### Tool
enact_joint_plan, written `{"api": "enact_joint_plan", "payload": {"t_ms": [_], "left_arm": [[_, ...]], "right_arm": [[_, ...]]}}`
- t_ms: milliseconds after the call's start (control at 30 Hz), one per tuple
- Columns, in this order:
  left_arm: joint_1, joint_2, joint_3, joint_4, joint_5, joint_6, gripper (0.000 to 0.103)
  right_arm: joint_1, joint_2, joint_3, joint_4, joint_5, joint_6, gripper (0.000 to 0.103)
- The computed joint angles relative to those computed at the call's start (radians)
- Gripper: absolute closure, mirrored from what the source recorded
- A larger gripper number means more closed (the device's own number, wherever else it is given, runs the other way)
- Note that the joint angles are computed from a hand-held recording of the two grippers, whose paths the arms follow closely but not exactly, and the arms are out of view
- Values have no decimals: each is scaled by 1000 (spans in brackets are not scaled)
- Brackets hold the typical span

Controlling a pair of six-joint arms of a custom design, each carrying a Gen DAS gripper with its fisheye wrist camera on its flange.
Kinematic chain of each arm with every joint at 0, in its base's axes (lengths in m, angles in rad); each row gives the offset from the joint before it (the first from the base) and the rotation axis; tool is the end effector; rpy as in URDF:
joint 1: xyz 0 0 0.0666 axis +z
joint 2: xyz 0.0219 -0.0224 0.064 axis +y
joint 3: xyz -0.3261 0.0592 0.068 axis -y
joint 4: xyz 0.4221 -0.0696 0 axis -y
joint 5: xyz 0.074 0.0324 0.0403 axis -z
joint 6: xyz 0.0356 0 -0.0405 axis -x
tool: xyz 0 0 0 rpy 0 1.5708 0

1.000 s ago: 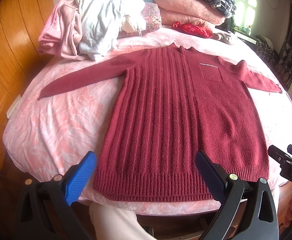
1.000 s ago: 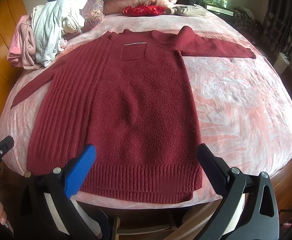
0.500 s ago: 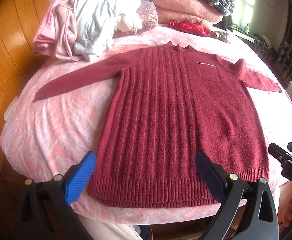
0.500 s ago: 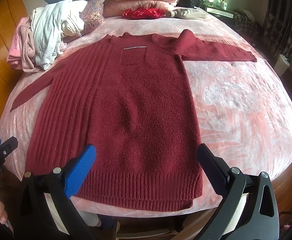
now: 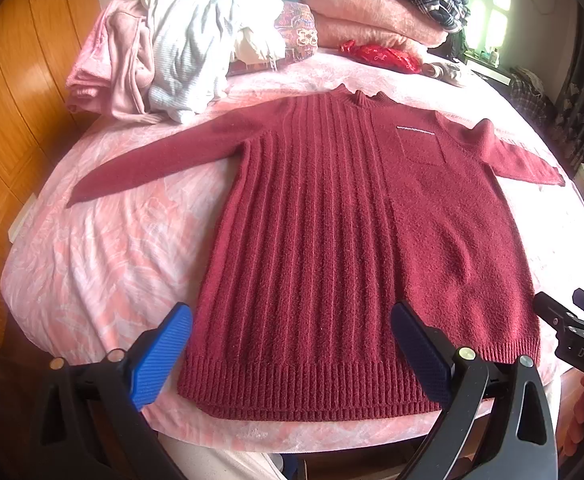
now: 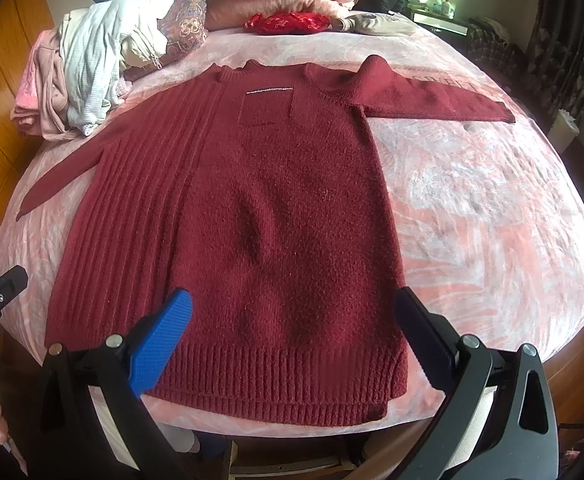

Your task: Fold small clothes

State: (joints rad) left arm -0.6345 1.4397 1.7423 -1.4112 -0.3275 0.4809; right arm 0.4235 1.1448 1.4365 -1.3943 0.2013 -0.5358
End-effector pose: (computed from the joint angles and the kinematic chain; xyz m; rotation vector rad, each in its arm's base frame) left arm 0.4072 -0.2860 0.4921 0.0980 2.5807 0.0404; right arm 0.3698 0.1585 0.4798 0.2113 2.6275 0.0539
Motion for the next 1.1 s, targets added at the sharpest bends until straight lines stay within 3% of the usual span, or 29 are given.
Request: {"api": "enact_joint_plan", "payload": {"t_ms": [1100], "left_arm": [[1, -10, -7, -3, -13, 0, 4]], "right_arm": [[-6, -1, -8, 8, 3, 8, 3]]}}
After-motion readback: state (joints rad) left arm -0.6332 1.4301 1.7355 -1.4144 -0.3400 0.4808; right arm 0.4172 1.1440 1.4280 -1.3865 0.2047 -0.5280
